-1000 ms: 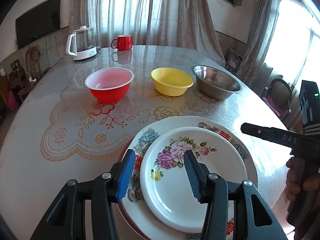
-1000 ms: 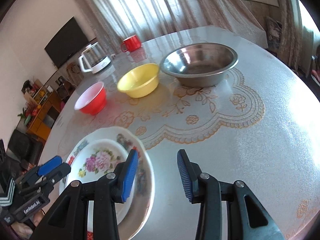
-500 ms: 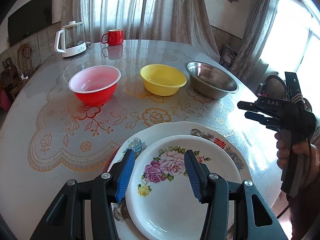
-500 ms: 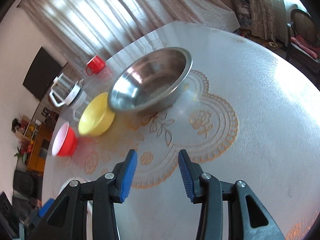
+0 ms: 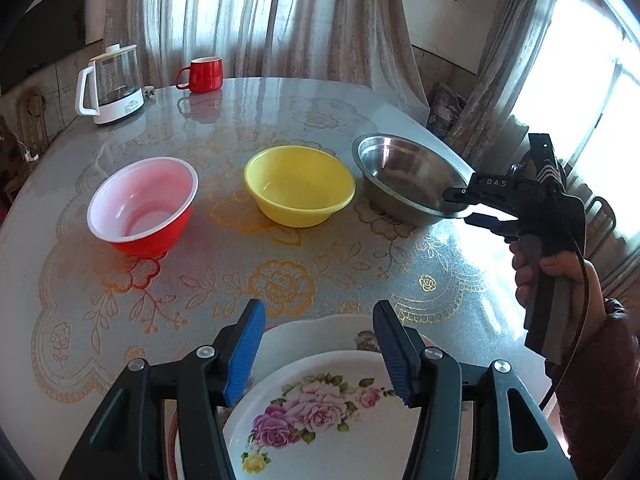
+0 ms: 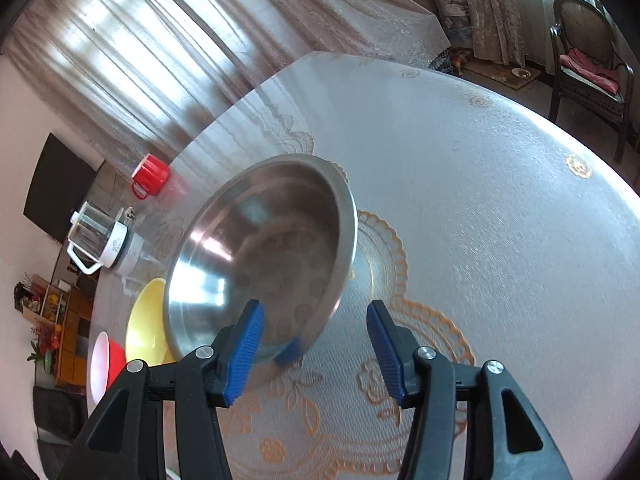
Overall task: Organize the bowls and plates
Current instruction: 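Move the right tool to the steel bowl rim while the left tool grips its opposite rim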
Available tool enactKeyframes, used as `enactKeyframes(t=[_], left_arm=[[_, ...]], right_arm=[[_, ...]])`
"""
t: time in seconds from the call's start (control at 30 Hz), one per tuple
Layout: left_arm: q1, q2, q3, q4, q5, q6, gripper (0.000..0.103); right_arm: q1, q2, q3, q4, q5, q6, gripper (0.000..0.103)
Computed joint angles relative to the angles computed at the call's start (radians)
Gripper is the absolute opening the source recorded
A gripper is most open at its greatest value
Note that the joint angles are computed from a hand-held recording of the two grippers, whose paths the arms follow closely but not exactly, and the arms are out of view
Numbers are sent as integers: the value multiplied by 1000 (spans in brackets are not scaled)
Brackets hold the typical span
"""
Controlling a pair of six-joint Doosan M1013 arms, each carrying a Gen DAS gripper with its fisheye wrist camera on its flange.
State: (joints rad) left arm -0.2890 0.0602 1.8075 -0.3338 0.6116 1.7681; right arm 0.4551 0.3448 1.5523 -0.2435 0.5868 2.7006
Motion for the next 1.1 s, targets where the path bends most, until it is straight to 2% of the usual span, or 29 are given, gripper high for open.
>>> enactKeyframes(t=[0.07,0.23,0.43,0.57,0.67,0.8,0.97,1.1], left_arm=[[-2,12,-15,-11,11,11,57],[-8,35,-40,-15,24,26,58],[-17,63,-71,-45,48,50,58],[-26,86,-99,-86,81,89,58],[-38,103,-122,-93,98,97,58],[-50,143,-169,-109,152,83,58],[-69,181,-212,-118,170,74,58],[-91,195,-228,-95,145,66,56]], right_arm=[[-2,21,-32,-18,64,-10,54],[8,60,-111,-85,260,-157,55],[3,48,-116,-79,331,-348,55],[-6,24,-85,-39,310,-443,53],[-3,2,-57,-35,289,-468,47],[13,-20,-29,-75,292,-486,43],[8,-41,-2,-49,257,-474,43],[-13,-70,39,-28,158,-404,52]])
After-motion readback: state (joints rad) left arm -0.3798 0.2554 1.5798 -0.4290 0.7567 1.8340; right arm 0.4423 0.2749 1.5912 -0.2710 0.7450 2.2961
